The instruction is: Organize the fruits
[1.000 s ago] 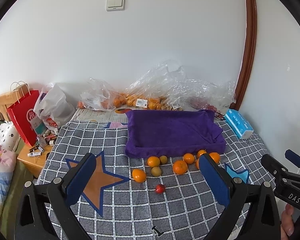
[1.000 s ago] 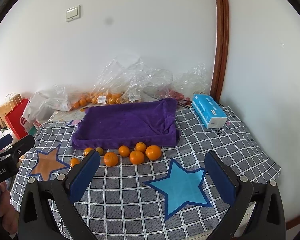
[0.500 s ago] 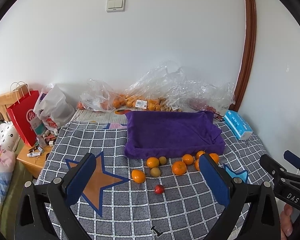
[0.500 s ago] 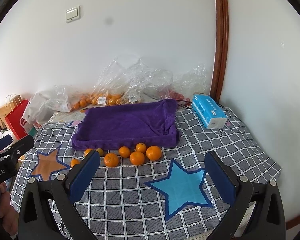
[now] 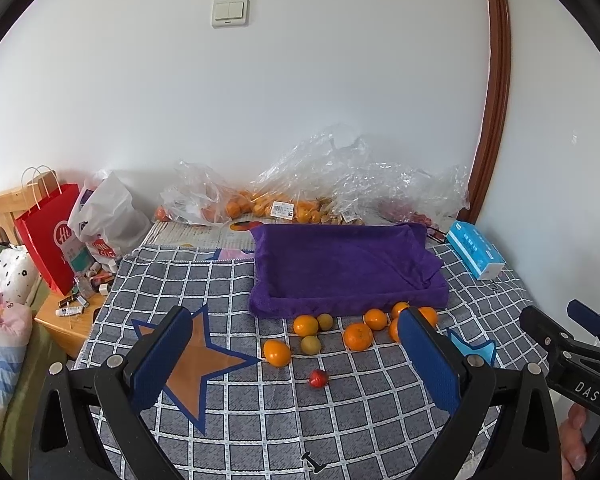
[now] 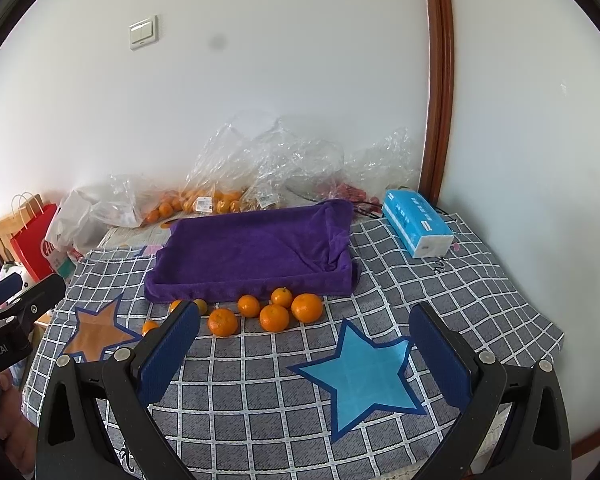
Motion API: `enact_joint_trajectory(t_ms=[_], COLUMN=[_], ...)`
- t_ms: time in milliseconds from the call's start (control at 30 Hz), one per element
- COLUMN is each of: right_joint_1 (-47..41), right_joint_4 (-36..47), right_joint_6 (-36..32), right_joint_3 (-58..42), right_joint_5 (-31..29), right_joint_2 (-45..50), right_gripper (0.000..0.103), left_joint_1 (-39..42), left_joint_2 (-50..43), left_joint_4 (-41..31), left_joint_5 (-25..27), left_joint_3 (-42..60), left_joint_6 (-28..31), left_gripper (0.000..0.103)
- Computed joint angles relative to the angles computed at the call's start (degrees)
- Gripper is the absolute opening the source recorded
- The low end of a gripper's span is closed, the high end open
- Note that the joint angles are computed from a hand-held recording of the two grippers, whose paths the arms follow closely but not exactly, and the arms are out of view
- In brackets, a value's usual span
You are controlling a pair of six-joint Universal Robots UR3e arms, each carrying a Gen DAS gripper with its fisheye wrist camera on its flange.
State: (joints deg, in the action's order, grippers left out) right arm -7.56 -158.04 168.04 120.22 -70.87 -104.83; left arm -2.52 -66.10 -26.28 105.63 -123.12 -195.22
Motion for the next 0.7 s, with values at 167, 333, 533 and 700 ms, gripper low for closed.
enact_joint_trajectory(t_ms=[167, 333, 533, 700], right_joint_1=[-0.39, -0.28, -0.40, 0.07], right_joint_4=[0.18, 0.53, -0.31, -0.61], right_joint_6=[0.13, 0.22, 0.34, 0.34], right_joint_3=[0.16, -0.15, 0.53, 0.56], right_joint_5=[0.46, 0.51, 0.97, 0.55], right_joint_2=[-0.14, -0.02, -0.17, 0.11], right_gripper=[0.103, 0.103, 0.103, 0.103], left_joint_1=[-0.48, -0.80, -0.35, -0.51], left_joint_2=[-0.10, -0.16, -0.31, -0.09], left_joint_4=[0.00, 0.31, -0.26, 0.04], left_joint_5=[0.66, 0.99, 0.10, 0.27], left_joint_3=[-0.02, 0.00, 0.19, -0.07], left_joint_6=[-0.01, -0.20, -0.54, -0.75], left_gripper=[0.103, 0.103, 0.103, 0.103])
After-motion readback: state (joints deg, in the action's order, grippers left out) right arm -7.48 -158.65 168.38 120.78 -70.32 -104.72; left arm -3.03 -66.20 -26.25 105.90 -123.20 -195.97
